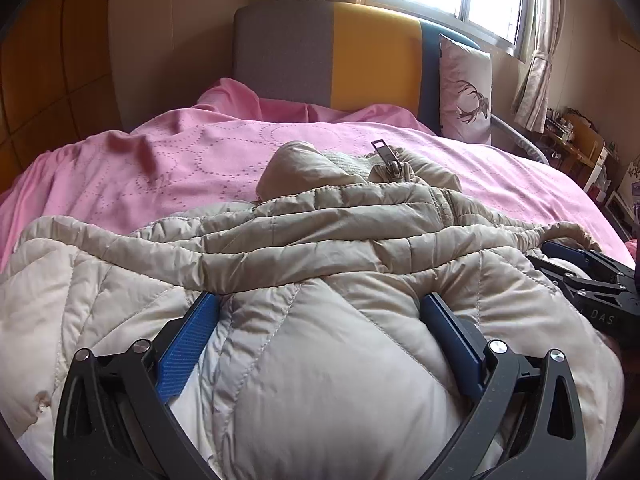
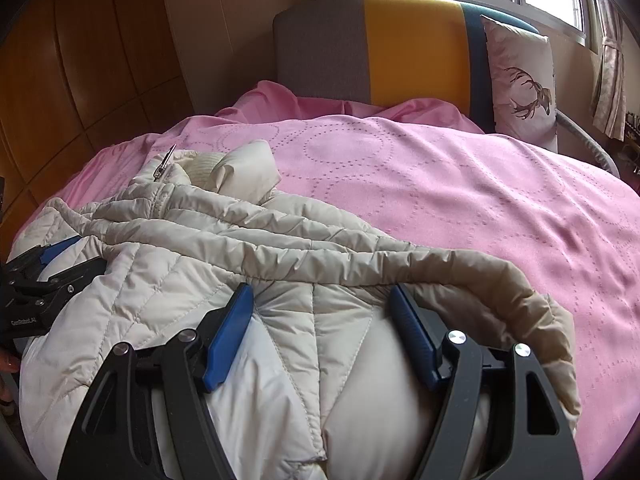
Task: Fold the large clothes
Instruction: 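Grasp the jacket edge with the left gripper and lift it up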
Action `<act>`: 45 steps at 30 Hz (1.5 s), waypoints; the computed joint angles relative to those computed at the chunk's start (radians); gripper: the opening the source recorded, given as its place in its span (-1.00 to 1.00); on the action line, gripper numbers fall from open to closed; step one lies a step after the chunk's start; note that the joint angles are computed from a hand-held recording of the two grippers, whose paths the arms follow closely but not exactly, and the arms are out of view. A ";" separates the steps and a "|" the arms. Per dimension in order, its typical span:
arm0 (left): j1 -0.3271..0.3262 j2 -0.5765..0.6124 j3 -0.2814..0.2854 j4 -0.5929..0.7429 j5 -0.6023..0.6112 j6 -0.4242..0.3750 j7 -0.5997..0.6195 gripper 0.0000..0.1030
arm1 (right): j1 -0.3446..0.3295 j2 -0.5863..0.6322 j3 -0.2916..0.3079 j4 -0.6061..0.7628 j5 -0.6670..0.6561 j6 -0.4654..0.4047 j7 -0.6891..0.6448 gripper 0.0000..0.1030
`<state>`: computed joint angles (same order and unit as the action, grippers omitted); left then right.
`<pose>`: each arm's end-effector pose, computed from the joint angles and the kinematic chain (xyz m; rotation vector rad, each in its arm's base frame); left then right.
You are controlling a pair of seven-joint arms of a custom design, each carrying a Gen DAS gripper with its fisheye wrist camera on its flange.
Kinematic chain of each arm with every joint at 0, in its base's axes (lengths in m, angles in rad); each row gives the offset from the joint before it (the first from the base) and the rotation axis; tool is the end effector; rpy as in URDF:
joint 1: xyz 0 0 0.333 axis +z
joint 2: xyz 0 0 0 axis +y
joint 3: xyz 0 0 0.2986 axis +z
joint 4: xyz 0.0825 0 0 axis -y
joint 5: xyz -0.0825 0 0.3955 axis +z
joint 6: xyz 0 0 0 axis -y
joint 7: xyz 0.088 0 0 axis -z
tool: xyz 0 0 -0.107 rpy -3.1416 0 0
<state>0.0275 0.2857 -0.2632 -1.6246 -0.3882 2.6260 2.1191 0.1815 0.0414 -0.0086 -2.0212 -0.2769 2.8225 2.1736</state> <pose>0.6855 -0.1336 0.5230 -1.3590 2.2341 -0.9882 0.6074 0.1200 0.4953 -1.5514 1.8994 -0.5940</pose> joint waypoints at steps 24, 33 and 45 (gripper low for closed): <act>0.114 -0.235 0.207 -0.263 -0.295 -0.175 -0.100 0.94 | 0.000 -0.002 0.000 -0.003 -0.013 0.004 0.010 0.38; 0.124 -0.353 0.215 -0.406 -0.469 -0.097 -0.079 0.94 | -0.003 -0.007 0.000 -0.007 -0.035 0.002 0.024 0.38; 0.038 -0.444 0.346 -0.512 -0.757 -0.416 0.029 0.93 | -0.005 -0.015 0.002 -0.011 -0.050 -0.001 0.033 0.40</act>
<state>0.0660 -0.1579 0.0831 -2.1367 -1.1451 2.2096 2.1480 0.1769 0.0268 -0.0064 -2.0323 -0.3269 2.8218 2.2068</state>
